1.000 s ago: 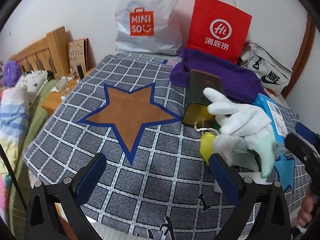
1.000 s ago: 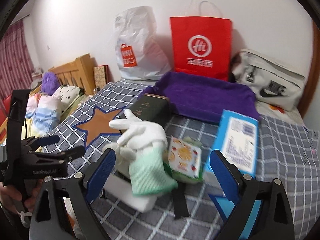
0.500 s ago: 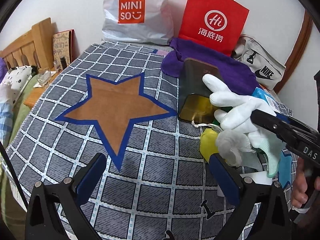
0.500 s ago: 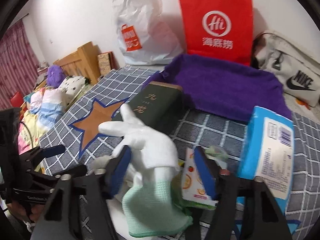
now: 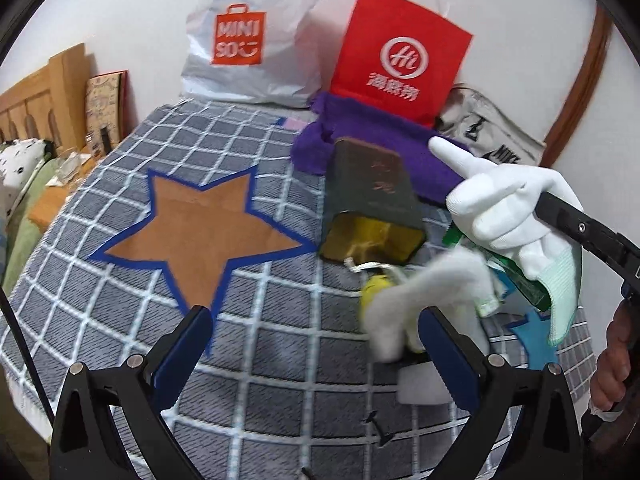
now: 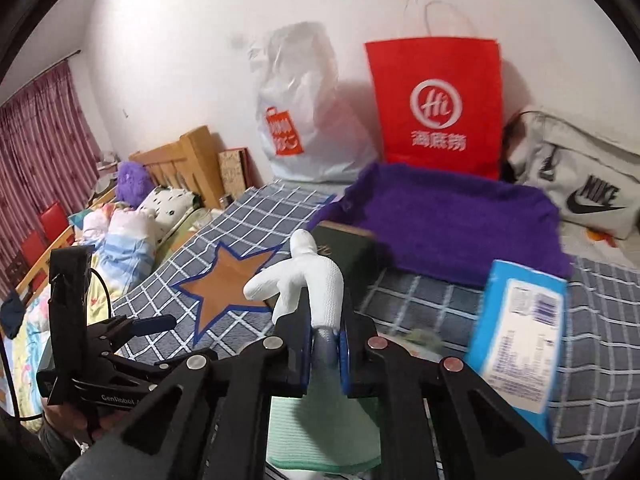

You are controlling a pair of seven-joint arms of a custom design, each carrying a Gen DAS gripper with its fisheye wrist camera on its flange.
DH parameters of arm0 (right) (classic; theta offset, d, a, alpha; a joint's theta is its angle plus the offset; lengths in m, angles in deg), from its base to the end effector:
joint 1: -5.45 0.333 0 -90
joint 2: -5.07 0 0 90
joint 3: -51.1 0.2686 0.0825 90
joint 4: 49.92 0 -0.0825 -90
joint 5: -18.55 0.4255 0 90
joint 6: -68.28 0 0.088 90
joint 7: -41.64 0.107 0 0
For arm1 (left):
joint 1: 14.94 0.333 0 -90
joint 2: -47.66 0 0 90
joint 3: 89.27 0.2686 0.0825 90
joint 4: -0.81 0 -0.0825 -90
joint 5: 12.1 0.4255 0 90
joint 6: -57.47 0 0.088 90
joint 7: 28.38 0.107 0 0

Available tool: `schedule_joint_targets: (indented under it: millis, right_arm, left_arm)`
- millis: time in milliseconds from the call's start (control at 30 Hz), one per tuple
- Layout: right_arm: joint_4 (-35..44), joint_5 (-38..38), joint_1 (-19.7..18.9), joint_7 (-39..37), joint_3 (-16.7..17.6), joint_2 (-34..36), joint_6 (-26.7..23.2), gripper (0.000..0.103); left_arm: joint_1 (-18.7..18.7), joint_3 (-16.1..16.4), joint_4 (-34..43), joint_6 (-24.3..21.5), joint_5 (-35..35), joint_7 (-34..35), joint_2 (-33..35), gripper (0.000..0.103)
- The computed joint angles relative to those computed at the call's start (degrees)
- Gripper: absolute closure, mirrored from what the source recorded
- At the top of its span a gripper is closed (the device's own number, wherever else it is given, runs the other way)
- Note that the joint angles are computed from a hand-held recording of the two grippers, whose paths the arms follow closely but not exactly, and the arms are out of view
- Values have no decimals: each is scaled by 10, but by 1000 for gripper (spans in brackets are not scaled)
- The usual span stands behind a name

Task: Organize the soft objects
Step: 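Grasp the white tissue with the left gripper while the right gripper lifts the glove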

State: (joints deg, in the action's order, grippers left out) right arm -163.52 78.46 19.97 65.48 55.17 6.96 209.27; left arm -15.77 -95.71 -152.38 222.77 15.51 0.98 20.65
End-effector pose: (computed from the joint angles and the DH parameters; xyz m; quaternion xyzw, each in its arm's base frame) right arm 0.6033 0.2017 0.4310 -0.8295 0.3476 -0.0357 0.4356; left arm 0.4692 -0.0840 0.3897 -0.8039 0.4768 -0.2814 0.2172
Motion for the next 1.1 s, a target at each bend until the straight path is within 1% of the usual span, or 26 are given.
schedule_joint_targets:
  millis: [67, 100, 133, 200, 300, 433, 500, 533, 600, 667, 733, 767, 833, 867, 900, 933, 967, 1000, 1067, 1100]
  right_arm:
    - [-8, 2, -5, 0, -5, -7, -1, 92]
    - [-12, 1, -6, 0, -7, -10, 3, 92]
    - [-18, 0, -9, 0, -9, -15, 6, 92]
    - [-30, 0, -13, -2, -15, -24, 3, 92]
    - [-47, 3, -21, -6, -23, -37, -8, 92]
    - [-75, -16, -26, -9, -30, -52, 4, 92]
    - [-88, -26, -29, -10, -34, -56, 6, 92]
    - [-93, -33, -31, -8, -35, -57, 10, 92]
    - [-105, -50, -34, 8, -36, -59, 31, 92]
    - [-113, -60, -39, 14, -41, -61, 31, 92]
    - [-126, -78, -42, 19, -42, -68, 43, 92]
    - [-132, -86, -43, 23, -42, -70, 51, 92]
    - [-135, -104, -46, 39, -43, -64, 58, 92]
    - [-135, -107, -47, 45, -44, -59, 58, 92]
    - [-133, -106, -49, 51, -45, -52, 55, 92]
    - [-129, -106, -50, 55, -45, -45, 52, 90]
    - [-128, -106, -51, 59, -44, -38, 53, 89]
    - [-125, -111, -51, 66, -42, -29, 56, 89]
    - [-121, -122, -51, 75, -38, -18, 60, 88]
    - [-119, -123, -51, 76, -37, -13, 59, 88]
  left_arm:
    - [-10, 10, 10, 29, -6, 16, 23, 0]
    - [-19, 19, 15, 37, -15, 29, 34, 0]
    - [-26, 24, 23, 35, -24, 39, 45, 0]
    - [-20, 16, 35, 24, -27, 39, 59, 0]
    - [5, -3, 37, 11, -8, 12, 61, 0]
    - [14, -1, 38, -9, -4, -4, 62, 3]
    - [23, -8, 46, -25, 8, -17, 68, 8]
    - [26, -10, 52, -30, 14, -22, 75, 8]
    - [25, -11, 68, -48, 21, -19, 91, 11]
    - [24, -12, 83, -61, 30, -17, 107, 18]
    - [19, -12, 97, -67, 34, -12, 124, 19]
    - [16, -11, 102, -72, 34, -7, 131, 21]
    - [26, -29, 120, -108, 81, -37, 142, 32]
    - [27, -34, 124, -128, 101, -52, 143, 42]
    - [26, -33, 123, -134, 111, -61, 140, 49]
    - [24, -28, 118, -132, 111, -63, 134, 52]
    - [22, -24, 112, -133, 109, -61, 128, 61]
    - [21, -20, 108, -137, 107, -57, 122, 72]
    - [16, -9, 95, -126, 89, -42, 110, 79]
    - [12, -2, 87, -114, 73, -27, 103, 80]
